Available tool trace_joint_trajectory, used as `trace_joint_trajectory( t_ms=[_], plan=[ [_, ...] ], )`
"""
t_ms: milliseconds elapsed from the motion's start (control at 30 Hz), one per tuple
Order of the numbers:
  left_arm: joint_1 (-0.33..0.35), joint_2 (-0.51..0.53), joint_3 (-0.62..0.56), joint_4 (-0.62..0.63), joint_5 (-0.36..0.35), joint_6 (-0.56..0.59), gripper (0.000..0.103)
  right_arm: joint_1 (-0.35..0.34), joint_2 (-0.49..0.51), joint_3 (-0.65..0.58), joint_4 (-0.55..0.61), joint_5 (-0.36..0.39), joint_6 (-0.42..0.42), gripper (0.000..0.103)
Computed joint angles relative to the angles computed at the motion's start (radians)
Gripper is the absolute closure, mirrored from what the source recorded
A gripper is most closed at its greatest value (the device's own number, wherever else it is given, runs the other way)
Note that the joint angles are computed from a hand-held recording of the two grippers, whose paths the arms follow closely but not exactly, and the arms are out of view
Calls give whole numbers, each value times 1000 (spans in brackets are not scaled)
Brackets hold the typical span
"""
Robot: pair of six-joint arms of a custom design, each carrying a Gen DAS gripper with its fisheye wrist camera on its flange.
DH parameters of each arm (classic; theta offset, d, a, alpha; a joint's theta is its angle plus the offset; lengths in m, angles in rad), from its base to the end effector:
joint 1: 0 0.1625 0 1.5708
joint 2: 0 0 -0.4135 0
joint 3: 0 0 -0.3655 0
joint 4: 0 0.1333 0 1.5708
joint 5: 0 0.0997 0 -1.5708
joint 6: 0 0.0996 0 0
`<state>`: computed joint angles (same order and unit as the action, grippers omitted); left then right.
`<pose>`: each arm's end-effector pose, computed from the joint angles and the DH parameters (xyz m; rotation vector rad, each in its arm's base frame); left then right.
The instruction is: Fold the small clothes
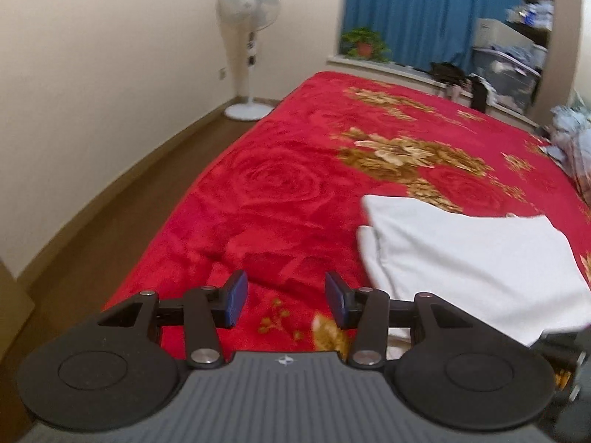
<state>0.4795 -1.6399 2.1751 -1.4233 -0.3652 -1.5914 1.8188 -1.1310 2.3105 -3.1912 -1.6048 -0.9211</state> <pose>-0.1979 -0.3580 0.2981 -0.0208 2.0308 -1.1628 0.2359 -0.4025 0.1513 1.5936 -2.4285 0.5981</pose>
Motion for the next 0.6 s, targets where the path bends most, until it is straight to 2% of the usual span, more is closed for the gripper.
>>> trace_joint_trajectory(
  t_ms=[200, 367, 533, 600],
  plan=[
    [7, -39, -12, 66, -11, -131, 51, 48, 106, 10, -81, -34, -112, 62],
    [13, -24, -19, 30, -2, -105, 51, 55, 157, 14, -127, -88, -176, 62],
    [29, 0, -20, -40, 0, -45, 51, 69, 198, 17, -200, -91, -262, 63],
    [37, 8, -19, -68, 3, -24, 51, 72, 205, 18, -215, -94, -285, 67]
  ],
)
